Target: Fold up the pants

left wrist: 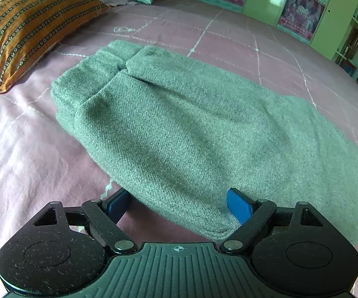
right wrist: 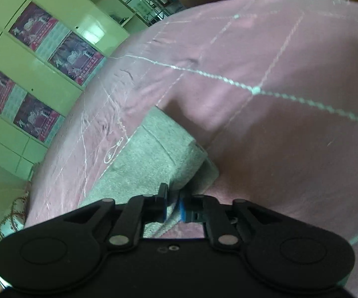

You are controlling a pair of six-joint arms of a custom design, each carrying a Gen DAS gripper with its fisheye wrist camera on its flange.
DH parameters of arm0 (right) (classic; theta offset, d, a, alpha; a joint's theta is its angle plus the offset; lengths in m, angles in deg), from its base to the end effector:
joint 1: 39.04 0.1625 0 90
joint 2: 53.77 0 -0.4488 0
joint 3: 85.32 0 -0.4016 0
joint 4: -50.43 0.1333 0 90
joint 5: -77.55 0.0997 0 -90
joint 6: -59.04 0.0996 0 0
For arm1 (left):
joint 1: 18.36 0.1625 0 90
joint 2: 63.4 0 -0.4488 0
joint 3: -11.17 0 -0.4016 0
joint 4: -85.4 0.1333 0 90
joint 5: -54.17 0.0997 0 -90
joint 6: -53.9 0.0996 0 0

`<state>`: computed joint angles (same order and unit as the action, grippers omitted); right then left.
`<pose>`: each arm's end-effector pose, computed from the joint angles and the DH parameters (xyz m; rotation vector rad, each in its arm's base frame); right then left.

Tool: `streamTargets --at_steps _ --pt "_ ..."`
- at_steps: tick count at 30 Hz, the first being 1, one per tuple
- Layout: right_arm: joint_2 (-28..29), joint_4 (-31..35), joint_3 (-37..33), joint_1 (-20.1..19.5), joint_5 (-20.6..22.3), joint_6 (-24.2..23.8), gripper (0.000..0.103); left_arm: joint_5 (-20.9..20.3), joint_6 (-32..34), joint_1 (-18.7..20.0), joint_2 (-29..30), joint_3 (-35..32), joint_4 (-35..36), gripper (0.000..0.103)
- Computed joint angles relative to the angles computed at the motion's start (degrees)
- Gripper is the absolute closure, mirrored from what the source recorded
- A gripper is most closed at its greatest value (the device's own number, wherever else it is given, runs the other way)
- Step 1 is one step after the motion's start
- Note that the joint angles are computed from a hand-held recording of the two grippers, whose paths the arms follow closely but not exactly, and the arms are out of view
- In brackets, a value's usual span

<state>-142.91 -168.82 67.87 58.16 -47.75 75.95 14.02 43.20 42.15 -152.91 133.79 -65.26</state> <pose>0.1125 -0.2862 0.3065 -0.6656 -2.2678 1.6024 -0.0433 -0.5020 0.3811 0.1183 2.3382 -0.9070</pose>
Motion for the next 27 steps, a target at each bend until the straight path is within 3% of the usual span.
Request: streamTargets --at_steps 2,4,7,9,12,14,18,20,24,27 --pt "2.4 -2.6 -1.5 5.4 -6.7 -5.0 0.094 2.0 0.5 -0.9 -0.5 1.1 -2.7 0.018" --pt "4.4 -4.7 -3.0 8.3 -8.6 -9.1 0.094 6.0 2.4 -2.0 -0.7 2.3 -7.6 0.018" --pt "6.1 2.7 -7.5 9.4 -2.9 -13.1 0.094 9.7 5.8 -2.3 -0.7 2.5 -13.6 0.019" --pt "9.0 9.1 -11.5 9.8 3.2 -15.6 0.093 9.9 4.8 -1.2 -1.3 0.7 -11.7 0.019" --pt "18.1 20.1 -22.4 11.3 11.5 -21.4 0.091 11.2 5.3 0.7 -0.8 -2.0 -9.6 0.019" --pt "25.5 27.0 -31.2 12.6 14.5 -25.8 0.090 13.3 3.2 2.1 0.3 -4.0 -5.7 0.021" --pt "41.4 43.4 -52.1 14.5 16.6 -32.4 0.089 11.3 -0.5 3.7 0.6 -4.2 -7.0 0.022" --pt "47.5 47.4 -60.0 15.0 16.0 -35.3 0.088 9.9 -2.1 4.6 1.2 -4.6 -8.7 0.022" --pt "54.3 51.7 -69.0 15.1 12.6 -38.2 0.081 6.5 -0.8 6.6 3.1 -4.8 -14.5 0.022" --pt "56.8 55.5 -72.9 14.1 13.2 -40.8 0.075 3.7 1.0 7.1 2.9 -3.9 -18.8 0.036"
